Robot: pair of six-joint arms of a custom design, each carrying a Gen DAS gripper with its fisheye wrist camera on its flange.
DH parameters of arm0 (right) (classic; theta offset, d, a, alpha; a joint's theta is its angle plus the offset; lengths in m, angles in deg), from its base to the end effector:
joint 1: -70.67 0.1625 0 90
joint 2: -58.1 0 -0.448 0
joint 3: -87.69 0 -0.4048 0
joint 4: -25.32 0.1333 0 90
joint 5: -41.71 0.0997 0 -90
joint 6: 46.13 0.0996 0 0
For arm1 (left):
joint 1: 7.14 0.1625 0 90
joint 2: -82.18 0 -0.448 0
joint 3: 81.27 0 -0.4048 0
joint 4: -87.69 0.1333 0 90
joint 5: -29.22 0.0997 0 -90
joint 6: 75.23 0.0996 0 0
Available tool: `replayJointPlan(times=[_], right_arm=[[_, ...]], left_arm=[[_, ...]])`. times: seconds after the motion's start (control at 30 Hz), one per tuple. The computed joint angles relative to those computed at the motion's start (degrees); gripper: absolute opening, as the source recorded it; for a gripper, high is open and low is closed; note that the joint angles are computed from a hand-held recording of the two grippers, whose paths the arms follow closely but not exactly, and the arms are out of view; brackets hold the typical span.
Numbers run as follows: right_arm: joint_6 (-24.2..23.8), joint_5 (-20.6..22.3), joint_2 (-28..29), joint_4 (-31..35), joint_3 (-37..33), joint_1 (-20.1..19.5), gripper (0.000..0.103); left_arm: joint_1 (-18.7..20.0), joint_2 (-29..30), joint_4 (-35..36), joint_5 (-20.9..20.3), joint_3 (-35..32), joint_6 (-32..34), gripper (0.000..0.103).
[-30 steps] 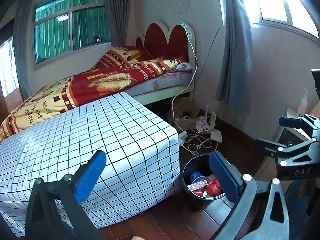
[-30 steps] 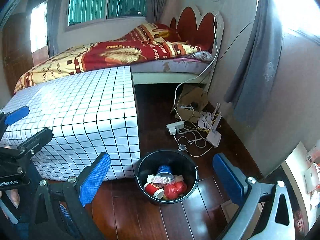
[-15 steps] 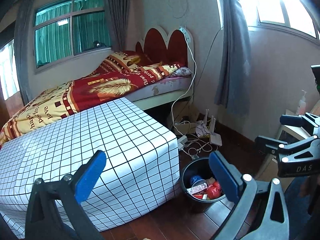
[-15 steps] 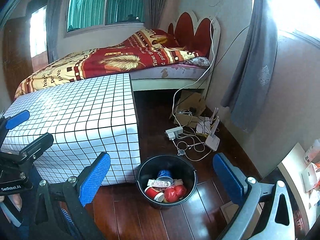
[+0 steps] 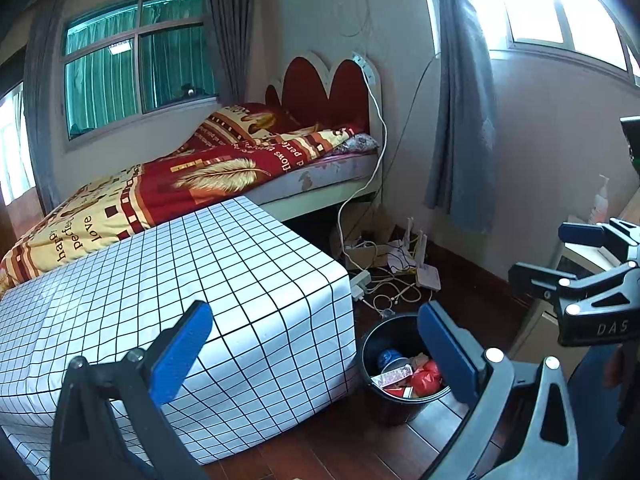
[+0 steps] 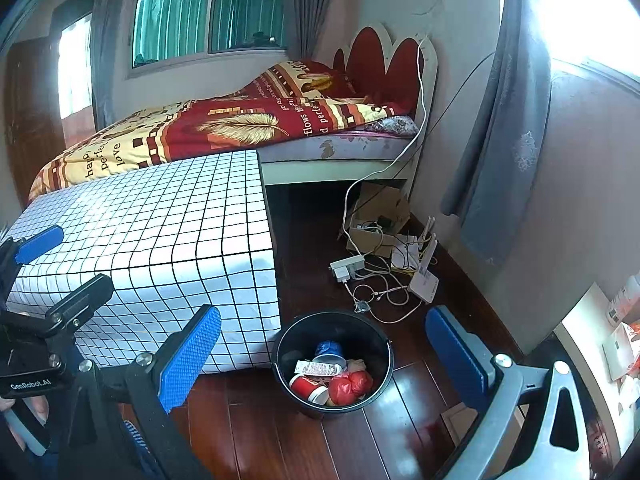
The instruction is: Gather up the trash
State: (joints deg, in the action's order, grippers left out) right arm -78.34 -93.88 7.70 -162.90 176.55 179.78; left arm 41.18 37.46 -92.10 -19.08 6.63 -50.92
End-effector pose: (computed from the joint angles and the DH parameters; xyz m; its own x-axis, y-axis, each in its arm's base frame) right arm 0.2921 -0.6533 0.3069 -0.6425 0.0459 0.7649 -0.5996 0.5913 -0.5392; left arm -0.3404 -0.6824 0.2221 -0.6131 0.3346 -0.7156 0.7782 0.4118 -0.4741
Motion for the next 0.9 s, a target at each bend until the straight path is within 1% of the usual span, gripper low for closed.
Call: replayJointPlan(times=[0.9], right_arm=[[-0.3,0.3,-0.4,-1.8,1.0,-0.1,0.103]], left_arm=[[-0.2,0.2,0.9,-0.9,-0.5,0.2,0.103]])
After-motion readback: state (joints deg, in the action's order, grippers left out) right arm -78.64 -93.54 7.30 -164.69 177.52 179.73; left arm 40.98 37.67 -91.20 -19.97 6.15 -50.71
